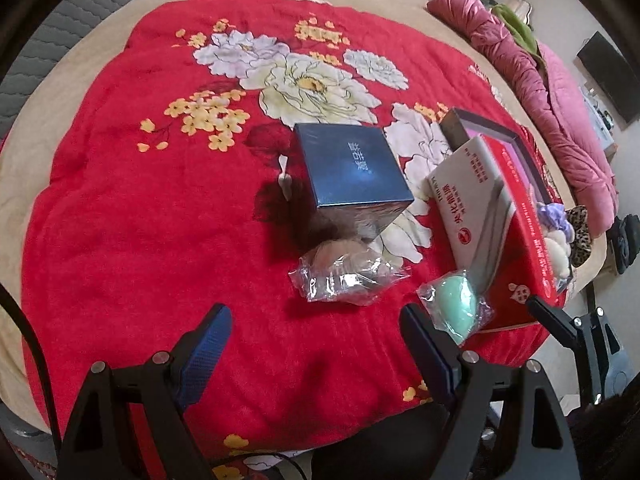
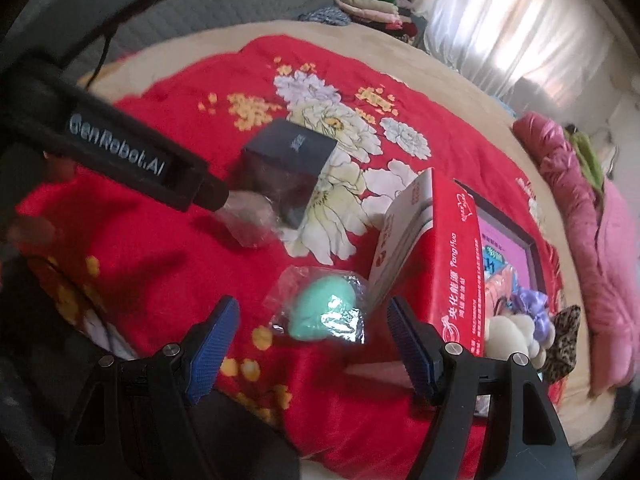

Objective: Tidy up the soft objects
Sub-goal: 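Close the left gripper on the pink sponge packet while the right grasps the green ball packet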

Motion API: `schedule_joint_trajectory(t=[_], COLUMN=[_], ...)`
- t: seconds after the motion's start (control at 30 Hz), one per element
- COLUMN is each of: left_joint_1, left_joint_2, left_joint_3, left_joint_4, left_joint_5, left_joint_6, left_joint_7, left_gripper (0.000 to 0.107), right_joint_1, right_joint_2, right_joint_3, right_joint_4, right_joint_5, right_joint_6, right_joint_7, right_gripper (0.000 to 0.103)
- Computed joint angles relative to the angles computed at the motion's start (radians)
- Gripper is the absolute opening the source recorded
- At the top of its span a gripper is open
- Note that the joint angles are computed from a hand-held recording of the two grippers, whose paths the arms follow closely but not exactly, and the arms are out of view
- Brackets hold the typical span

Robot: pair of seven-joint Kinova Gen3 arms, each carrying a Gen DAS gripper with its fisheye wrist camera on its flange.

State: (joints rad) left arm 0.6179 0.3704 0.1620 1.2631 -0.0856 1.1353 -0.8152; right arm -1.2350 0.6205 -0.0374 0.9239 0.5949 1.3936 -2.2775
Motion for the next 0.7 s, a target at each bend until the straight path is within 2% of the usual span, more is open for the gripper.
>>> schedule_joint_trajectory(t=[0.3,0.5,0.7], left_joint_1=[-0.05,-0.05,-0.068], left_joint_2=[0.069,0.118,0.135], left_joint_3=[0.014,0.006,0.007], left_joint_4=[-0.034,-0.074,-0.071], left_joint_5=[0.096,0.11,0.151], left_joint_6=[-0.022,-0.008,-0.037], left_joint_7=[-0.081,-0.117,-0.142], left_gripper=[0.085,0.085,0.085], right_joint_1=[0.004,-0.003,-0.02], right_joint_2=[0.06,0.083,0.124], right_joint_3=[0.013,0.026,0.046], right_joint_4=[-0.019,-0.007,-0.019], right_joint_5=[0.0,0.033,0.073], right_joint_6=[0.032,0.017,0.027], right_joint_7=[0.062,0.093,0.144], right_gripper=[0.077,0.077,0.077])
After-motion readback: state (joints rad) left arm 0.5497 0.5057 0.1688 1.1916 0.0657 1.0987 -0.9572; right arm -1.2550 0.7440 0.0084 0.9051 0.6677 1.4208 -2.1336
